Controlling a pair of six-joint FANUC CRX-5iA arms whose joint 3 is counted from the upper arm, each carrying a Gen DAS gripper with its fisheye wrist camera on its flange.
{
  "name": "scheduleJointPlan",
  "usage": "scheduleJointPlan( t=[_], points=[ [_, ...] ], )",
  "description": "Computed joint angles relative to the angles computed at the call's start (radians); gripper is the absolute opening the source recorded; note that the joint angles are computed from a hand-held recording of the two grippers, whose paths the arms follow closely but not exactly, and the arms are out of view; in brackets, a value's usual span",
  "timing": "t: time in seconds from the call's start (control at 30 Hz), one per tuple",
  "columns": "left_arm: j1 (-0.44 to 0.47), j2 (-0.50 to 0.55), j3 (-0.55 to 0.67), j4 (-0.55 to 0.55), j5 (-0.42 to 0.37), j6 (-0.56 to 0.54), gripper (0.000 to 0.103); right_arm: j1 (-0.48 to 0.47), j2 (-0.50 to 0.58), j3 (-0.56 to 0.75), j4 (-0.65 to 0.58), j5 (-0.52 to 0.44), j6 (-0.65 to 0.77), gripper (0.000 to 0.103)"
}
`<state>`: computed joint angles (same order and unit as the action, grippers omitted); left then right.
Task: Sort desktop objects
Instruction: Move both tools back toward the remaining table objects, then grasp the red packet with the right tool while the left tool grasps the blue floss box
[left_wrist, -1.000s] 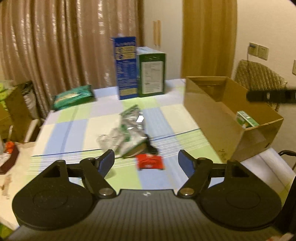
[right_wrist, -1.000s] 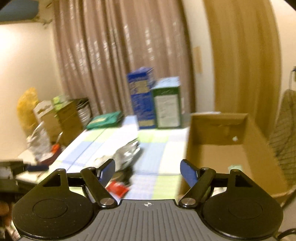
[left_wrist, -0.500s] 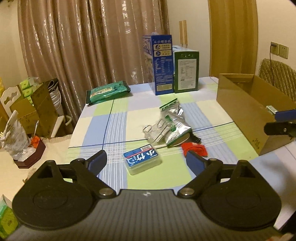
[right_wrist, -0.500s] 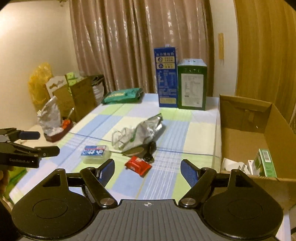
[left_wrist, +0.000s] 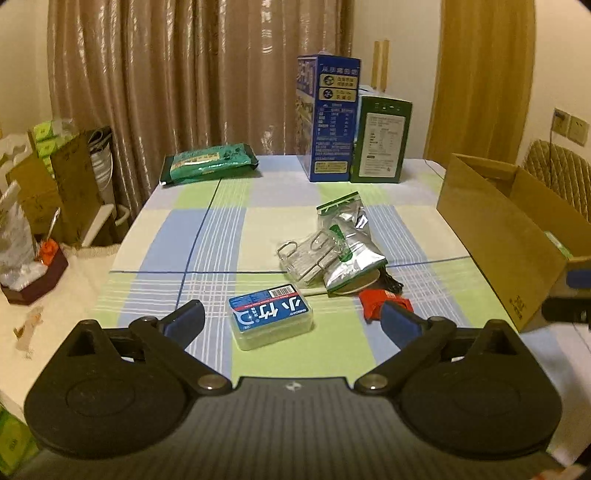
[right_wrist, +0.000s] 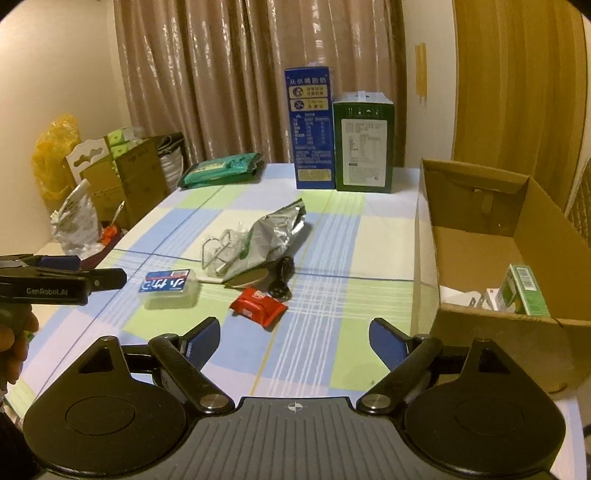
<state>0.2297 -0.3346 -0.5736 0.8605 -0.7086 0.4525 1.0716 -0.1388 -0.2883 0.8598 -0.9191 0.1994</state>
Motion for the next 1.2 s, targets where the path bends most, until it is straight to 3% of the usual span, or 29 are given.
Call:
scheduleJointPlan(
  t=[0.3,0.5,0.77,0.9,1.03,1.2],
  points=[
    [-0.025,0.097,0.046,-0.052,0.071,0.066,0.100,-0.108,0.103,0.004,-0.032,0.225,0.019,0.085],
    [-0.034,0.146,0.078,-0.086,0.081,0.101,0.100,-0.162,0.197,0.029,-0.012,0.314,0.013,0.085],
    [-0.025,0.160,0.090,-0.141,0.056,0.140,0.100,-0.180,0.272,0.057,0.046,0.311,-0.097,0.085],
    [-0.036,0.150,0.065,-0.142,0.107,0.100,0.102,-0.166,0.291,0.068,0.054,0.276,-0.133,0.085],
    [-0.021,0.184,0.107,-0.206,0.072,0.215,0.101,-0.163,0.304,0.074,0.091,0.241,-0.231,0.084],
    [-0.046,0.202,0.126,-0.149,0.097,0.221,0.101,-0.150,0.343,0.118,0.090,0.186,-0.267,0.076]
  ],
)
